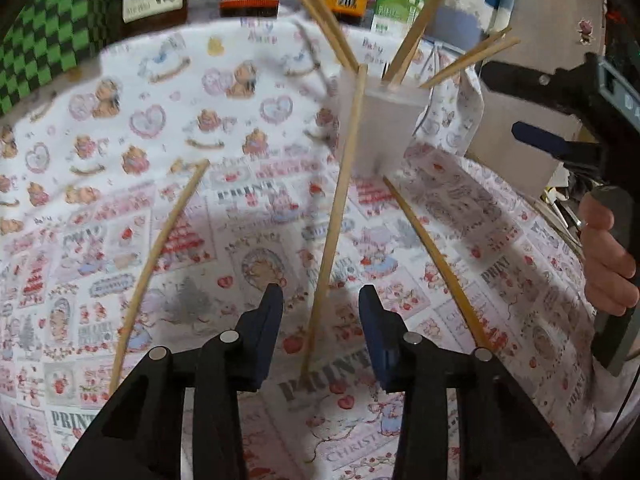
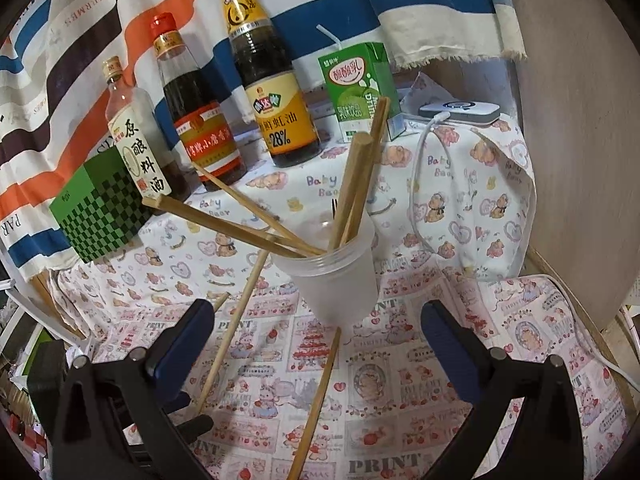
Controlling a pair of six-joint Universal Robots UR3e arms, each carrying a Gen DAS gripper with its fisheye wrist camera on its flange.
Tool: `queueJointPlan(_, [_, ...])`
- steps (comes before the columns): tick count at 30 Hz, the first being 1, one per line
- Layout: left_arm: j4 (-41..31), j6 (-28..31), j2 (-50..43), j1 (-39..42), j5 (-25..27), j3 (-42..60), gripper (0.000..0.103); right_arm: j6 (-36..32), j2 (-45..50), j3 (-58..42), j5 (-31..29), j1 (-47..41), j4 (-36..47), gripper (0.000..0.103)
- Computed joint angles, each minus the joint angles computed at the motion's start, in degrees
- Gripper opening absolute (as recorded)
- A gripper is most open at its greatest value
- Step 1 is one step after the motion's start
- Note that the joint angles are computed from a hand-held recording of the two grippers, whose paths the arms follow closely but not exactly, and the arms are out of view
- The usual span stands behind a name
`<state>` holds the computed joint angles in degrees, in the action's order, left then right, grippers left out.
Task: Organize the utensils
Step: 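Close the left tool on a wooden chopstick and lift it upright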
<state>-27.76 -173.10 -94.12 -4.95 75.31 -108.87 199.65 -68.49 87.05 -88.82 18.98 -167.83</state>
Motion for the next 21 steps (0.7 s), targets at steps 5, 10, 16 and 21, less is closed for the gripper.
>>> queueJointPlan(5, [-1.48,-0.39,-0.14,1.72,-3.20,-0.23,0.007,-0.45,0.15,-0.61,0.11,0.24,1.40,0.103])
queueJointPlan(10, [2.13,-0.21,6.36,2.55,-4.40,-4.51,0.005,-0.92,0.48,-2.05,-2.41,1.28,3.95,0.103])
queueJointPlan(16, [8.52,-1.72,17.44,3.99,-4.60,-9.70,0.004,-0.75,1.72,-5.62,1.60,-0.34,12.73,0.103])
queueJointPlan(21, [15.11,-4.40,25.76,8.39,-7.31,-14.46,0.004,-3.45,5.01,-9.71,3.63,0.16,17.80,0.086])
